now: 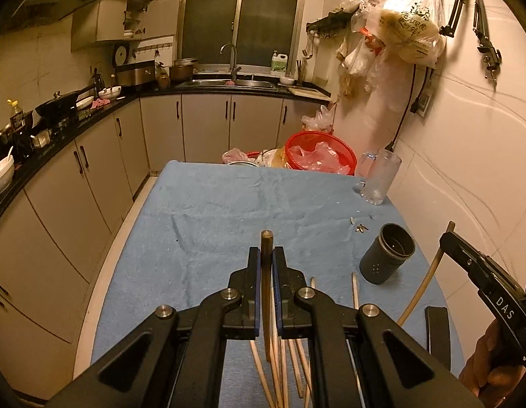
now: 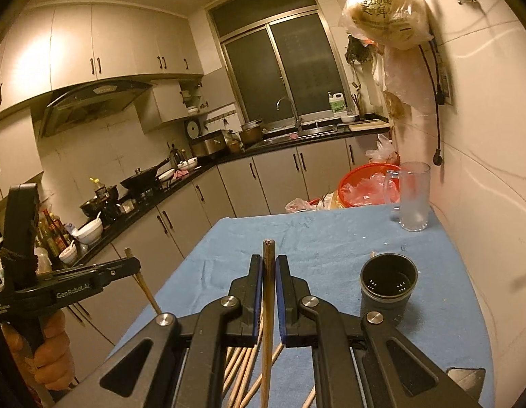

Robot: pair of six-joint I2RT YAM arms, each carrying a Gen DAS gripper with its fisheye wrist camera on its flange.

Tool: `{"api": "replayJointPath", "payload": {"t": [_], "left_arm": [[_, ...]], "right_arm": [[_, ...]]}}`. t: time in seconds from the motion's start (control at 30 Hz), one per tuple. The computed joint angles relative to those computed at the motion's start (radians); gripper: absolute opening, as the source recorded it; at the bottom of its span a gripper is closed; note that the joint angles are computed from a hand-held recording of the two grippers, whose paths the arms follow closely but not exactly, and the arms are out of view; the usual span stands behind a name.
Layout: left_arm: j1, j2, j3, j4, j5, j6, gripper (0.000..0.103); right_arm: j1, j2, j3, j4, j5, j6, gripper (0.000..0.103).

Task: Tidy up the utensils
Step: 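Carry the left gripper's chopstick into the black holder and open it while the right gripper drops its own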

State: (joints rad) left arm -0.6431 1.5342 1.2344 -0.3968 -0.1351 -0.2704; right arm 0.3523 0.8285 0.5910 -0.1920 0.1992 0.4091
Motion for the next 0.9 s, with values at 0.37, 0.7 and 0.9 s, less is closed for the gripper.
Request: {"api": "replayJointPath", "payload": {"t": [0.37, 0.7, 0.9], "left_arm": [[-0.053, 0.044, 0.119, -0.057, -0.014, -0.001, 0.007], [-0.103, 0.202, 0.388, -0.150, 0.014, -0.007, 0.007], [-0.133, 0.350, 0.643, -0.242, 0.050, -0.021, 0.007]], "right_arm": [[-0.168, -0.074, 0.022, -0.065, -0.115, -0.028, 0.008], [-0.497, -0.007, 0.132, -0.063, -0.334, -0.074, 0.008], [-0.645, 0.078, 0.206, -0.031, -0.432, -0.078, 0.008]]}}
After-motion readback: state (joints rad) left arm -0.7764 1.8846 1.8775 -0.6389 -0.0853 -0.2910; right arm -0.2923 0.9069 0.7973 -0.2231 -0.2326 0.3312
